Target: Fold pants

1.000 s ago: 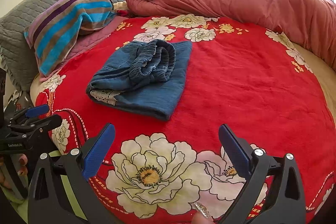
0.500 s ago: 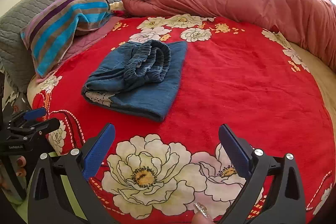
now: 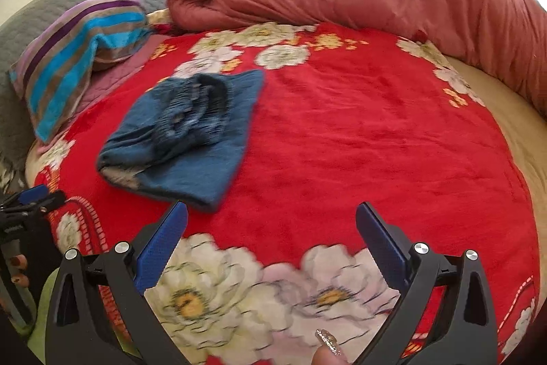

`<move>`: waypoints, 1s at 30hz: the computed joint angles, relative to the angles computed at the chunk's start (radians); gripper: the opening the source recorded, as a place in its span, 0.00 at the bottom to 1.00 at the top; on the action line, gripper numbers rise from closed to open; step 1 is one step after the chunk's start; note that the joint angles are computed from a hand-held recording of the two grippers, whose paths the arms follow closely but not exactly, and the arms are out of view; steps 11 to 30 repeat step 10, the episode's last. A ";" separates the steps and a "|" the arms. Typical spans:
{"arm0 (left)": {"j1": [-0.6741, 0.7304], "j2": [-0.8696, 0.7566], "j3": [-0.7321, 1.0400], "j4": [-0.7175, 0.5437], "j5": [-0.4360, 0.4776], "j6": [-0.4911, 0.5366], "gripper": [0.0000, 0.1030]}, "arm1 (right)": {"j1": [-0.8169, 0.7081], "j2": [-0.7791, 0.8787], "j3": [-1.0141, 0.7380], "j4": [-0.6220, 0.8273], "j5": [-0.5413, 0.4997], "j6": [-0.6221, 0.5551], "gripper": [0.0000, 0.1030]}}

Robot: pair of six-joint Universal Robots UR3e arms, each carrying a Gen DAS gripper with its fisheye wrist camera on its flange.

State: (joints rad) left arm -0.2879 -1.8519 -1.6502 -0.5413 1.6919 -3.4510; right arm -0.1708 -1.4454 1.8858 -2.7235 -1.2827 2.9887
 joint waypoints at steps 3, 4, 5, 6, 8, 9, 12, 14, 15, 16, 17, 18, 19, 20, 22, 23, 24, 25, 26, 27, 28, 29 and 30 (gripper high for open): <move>0.081 -0.035 0.048 -0.023 -0.008 0.015 0.91 | -0.056 0.033 -0.030 -0.011 -0.021 0.022 0.95; 0.112 -0.058 0.078 -0.040 -0.004 0.018 0.91 | -0.077 0.048 -0.045 -0.014 -0.035 0.036 0.95; 0.153 -0.093 0.128 -0.075 0.012 0.018 0.91 | -0.106 0.066 -0.062 -0.022 -0.049 0.052 0.95; 0.198 -0.131 0.184 -0.112 0.025 0.017 0.91 | -0.149 0.101 -0.097 -0.029 -0.080 0.076 0.95; 0.265 -0.216 0.307 -0.181 0.055 0.015 0.91 | -0.205 0.153 -0.162 -0.005 -0.126 0.113 0.95; 0.291 -0.260 0.369 -0.210 0.080 0.011 0.91 | -0.247 0.193 -0.206 -0.004 -0.153 0.146 0.95; 0.316 -0.312 0.443 -0.244 0.103 0.001 0.91 | -0.248 0.193 -0.208 0.000 -0.152 0.145 0.95; 0.316 -0.312 0.443 -0.244 0.103 0.001 0.91 | -0.248 0.193 -0.208 0.000 -0.152 0.145 0.95; 0.316 -0.312 0.443 -0.244 0.103 0.001 0.91 | -0.248 0.193 -0.208 0.000 -0.152 0.145 0.95; 0.316 -0.312 0.443 -0.244 0.103 0.001 0.91 | -0.248 0.193 -0.208 0.000 -0.152 0.145 0.95; 0.316 -0.312 0.443 -0.244 0.103 0.001 0.91 | -0.248 0.193 -0.208 0.000 -0.152 0.145 0.95; 0.316 -0.312 0.443 -0.244 0.103 0.001 0.91 | -0.248 0.193 -0.208 0.000 -0.152 0.145 0.95; 0.316 -0.312 0.443 -0.244 0.103 0.001 0.91 | -0.248 0.193 -0.208 0.000 -0.152 0.145 0.95; 0.316 -0.312 0.443 -0.244 0.103 0.001 0.91 | -0.248 0.193 -0.208 0.000 -0.152 0.145 0.95; 0.316 -0.312 0.443 -0.244 0.103 0.001 0.91 | -0.248 0.193 -0.208 0.000 -0.152 0.145 0.95; 0.316 -0.312 0.443 -0.244 0.103 0.001 0.91 | -0.248 0.193 -0.208 0.000 -0.152 0.145 0.95; 0.316 -0.312 0.443 -0.244 0.103 0.001 0.91 | -0.248 0.193 -0.208 0.000 -0.152 0.145 0.95; 0.316 -0.312 0.443 -0.244 0.103 0.001 0.91 | -0.248 0.193 -0.208 0.000 -0.152 0.145 0.95; 0.316 -0.312 0.443 -0.244 0.103 0.001 0.91 | -0.248 0.193 -0.208 0.000 -0.152 0.145 0.95; 0.316 -0.312 0.443 -0.244 0.103 0.001 0.91 | -0.248 0.193 -0.208 0.000 -0.152 0.145 0.95; 0.316 -0.312 0.443 -0.244 0.103 0.001 0.91 | -0.248 0.193 -0.208 0.000 -0.152 0.145 0.95; 0.316 -0.312 0.443 -0.244 0.103 0.001 0.91 | -0.248 0.193 -0.208 0.000 -0.152 0.145 0.95; 0.316 -0.312 0.443 -0.244 0.103 0.001 0.91 | -0.248 0.193 -0.208 0.000 -0.152 0.145 0.95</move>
